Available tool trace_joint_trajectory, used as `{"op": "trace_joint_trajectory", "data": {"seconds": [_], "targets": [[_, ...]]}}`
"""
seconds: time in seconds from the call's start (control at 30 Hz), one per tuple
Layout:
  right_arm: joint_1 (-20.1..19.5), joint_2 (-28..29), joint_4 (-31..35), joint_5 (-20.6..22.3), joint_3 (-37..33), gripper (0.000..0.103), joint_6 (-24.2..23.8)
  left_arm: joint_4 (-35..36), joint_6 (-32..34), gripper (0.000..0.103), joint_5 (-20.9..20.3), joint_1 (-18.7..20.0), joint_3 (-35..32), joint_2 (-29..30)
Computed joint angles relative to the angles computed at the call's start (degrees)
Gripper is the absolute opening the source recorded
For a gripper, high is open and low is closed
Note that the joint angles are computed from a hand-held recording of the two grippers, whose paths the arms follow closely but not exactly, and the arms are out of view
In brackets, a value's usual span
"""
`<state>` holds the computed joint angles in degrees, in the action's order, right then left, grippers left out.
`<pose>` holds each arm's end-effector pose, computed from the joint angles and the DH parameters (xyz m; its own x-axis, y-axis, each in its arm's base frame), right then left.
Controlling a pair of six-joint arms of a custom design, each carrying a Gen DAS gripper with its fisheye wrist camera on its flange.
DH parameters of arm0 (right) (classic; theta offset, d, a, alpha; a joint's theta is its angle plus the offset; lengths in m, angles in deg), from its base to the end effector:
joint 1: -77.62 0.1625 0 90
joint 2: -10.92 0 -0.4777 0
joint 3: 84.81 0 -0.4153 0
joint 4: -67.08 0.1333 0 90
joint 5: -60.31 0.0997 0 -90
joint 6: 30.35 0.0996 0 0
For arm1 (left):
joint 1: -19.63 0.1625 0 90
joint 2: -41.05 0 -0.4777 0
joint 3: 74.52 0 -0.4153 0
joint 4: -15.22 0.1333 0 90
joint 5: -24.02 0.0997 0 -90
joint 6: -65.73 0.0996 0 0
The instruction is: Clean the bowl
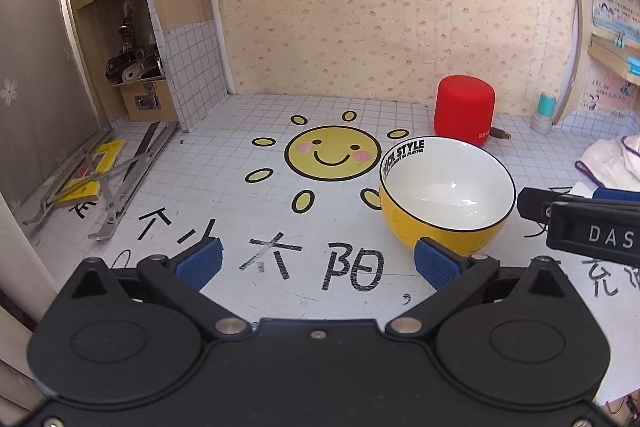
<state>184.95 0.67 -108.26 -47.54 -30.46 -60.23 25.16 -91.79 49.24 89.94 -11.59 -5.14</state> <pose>0.3679 -0.8341 -0.0471 -0.7285 -0.4362 0.5283 -0.6769 0.5772 -0.4568 -0.0328 -0.7546 0.2795 -0.5645 -0.4090 -0.7170 0.3973 0.6267 -0.6703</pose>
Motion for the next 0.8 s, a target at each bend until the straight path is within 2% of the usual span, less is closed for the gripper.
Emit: {"op": "trace_joint_trajectory", "data": {"seconds": [0.1,0.37,0.43,0.5,0.7,0.73,0.8], "targets": [[0.1,0.1,0.0,0.1,0.0,0.088,-0.4,3.9,-3.5,0.103,-0.9,-0.2,-2.5,1.1],[0.2,-0.1,-1.2,0.6,0.2,0.088,-0.3,-0.2,0.0,0.103,-1.8,-0.3,-1.0,0.4],[0.2,-0.2,-1.8,0.7,0.3,0.088,-0.3,1.3,-2.0,0.103,-0.2,-0.3,-0.9,0.1],[0.1,-0.3,-2.8,1.1,0.8,0.088,-0.4,4.4,-5.8,0.103,3.2,0.0,-0.8,-0.5],[0.1,-0.5,-3.6,1.2,1.4,0.088,-0.4,5.4,-16.8,0.102,13.0,1.7,2.3,-3.7],[0.0,-0.5,-3.5,1.2,1.3,0.088,-0.1,5.3,-17.4,0.102,13.5,1.9,2.6,-3.9],[0.0,-0.5,-3.2,1.2,1.3,0.088,0.4,5.1,-16.0,0.102,11.0,1.7,2.1,-3.5]]}}
